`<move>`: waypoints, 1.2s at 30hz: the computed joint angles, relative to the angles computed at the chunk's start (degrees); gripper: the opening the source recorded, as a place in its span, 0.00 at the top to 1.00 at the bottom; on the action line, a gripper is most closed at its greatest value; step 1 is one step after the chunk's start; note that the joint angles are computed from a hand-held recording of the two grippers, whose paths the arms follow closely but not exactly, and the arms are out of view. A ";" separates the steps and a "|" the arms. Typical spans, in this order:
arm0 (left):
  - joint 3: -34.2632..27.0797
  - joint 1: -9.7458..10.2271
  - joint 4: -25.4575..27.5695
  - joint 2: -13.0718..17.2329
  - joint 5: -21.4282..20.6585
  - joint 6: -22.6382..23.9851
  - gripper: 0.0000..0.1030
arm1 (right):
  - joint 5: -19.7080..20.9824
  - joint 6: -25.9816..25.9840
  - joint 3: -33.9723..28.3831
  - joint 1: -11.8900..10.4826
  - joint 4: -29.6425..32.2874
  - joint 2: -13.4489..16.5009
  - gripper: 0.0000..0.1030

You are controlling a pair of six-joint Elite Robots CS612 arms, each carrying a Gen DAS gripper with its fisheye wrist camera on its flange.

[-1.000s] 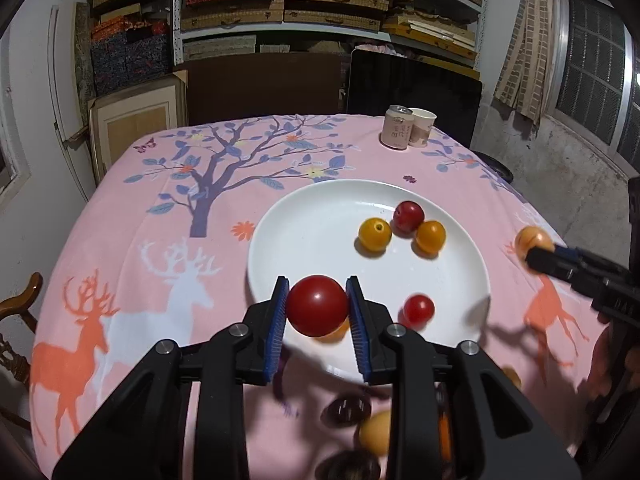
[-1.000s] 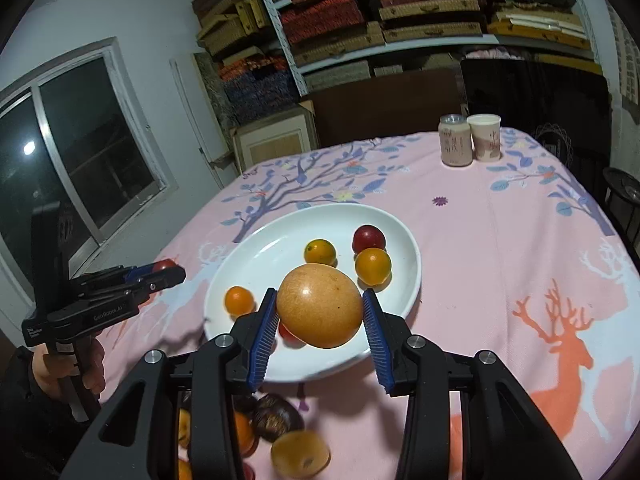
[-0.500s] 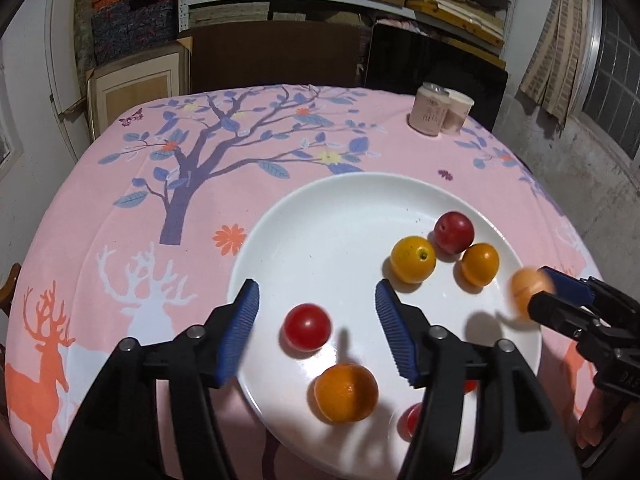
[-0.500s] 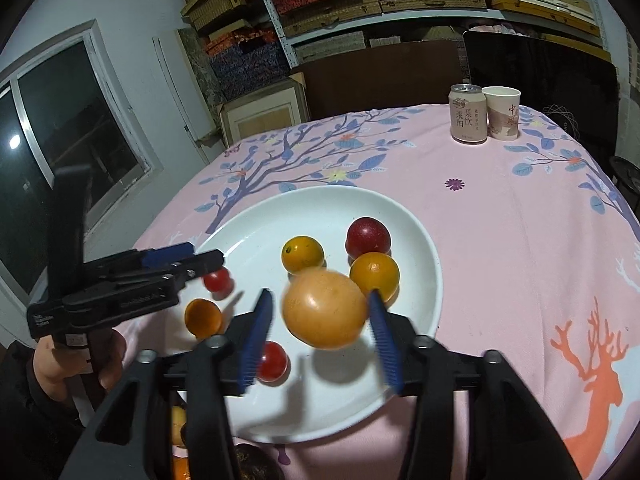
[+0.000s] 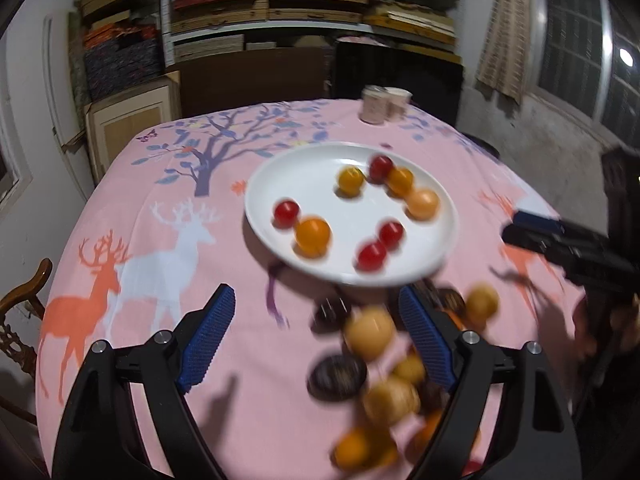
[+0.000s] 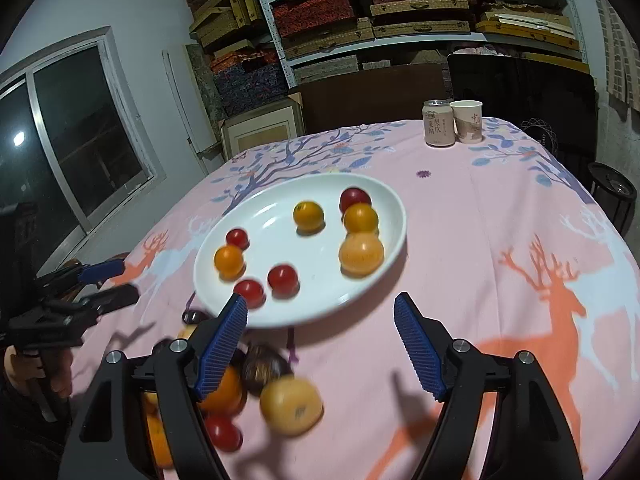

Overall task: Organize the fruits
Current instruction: 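Grasp a dark red plum with the left gripper while the right gripper grasps a pale yellow fruit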

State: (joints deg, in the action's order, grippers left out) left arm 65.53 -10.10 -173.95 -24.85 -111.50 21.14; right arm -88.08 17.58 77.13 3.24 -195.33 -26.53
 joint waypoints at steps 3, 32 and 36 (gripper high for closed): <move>7.75 0.78 -3.31 -3.12 -2.33 4.45 0.21 | -1.63 -0.75 3.19 0.74 -1.90 -0.92 0.25; 17.32 1.12 -5.56 -5.15 -8.27 6.84 0.62 | -7.16 -5.15 2.83 3.33 5.31 -0.66 0.26; 16.88 1.15 -4.37 -5.06 -7.38 6.65 0.62 | -4.66 -3.97 -1.01 2.93 12.52 0.41 0.49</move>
State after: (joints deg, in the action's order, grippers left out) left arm 82.41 -8.95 -178.33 -29.90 -118.88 27.79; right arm -92.75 13.61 76.11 6.18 -182.81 -26.13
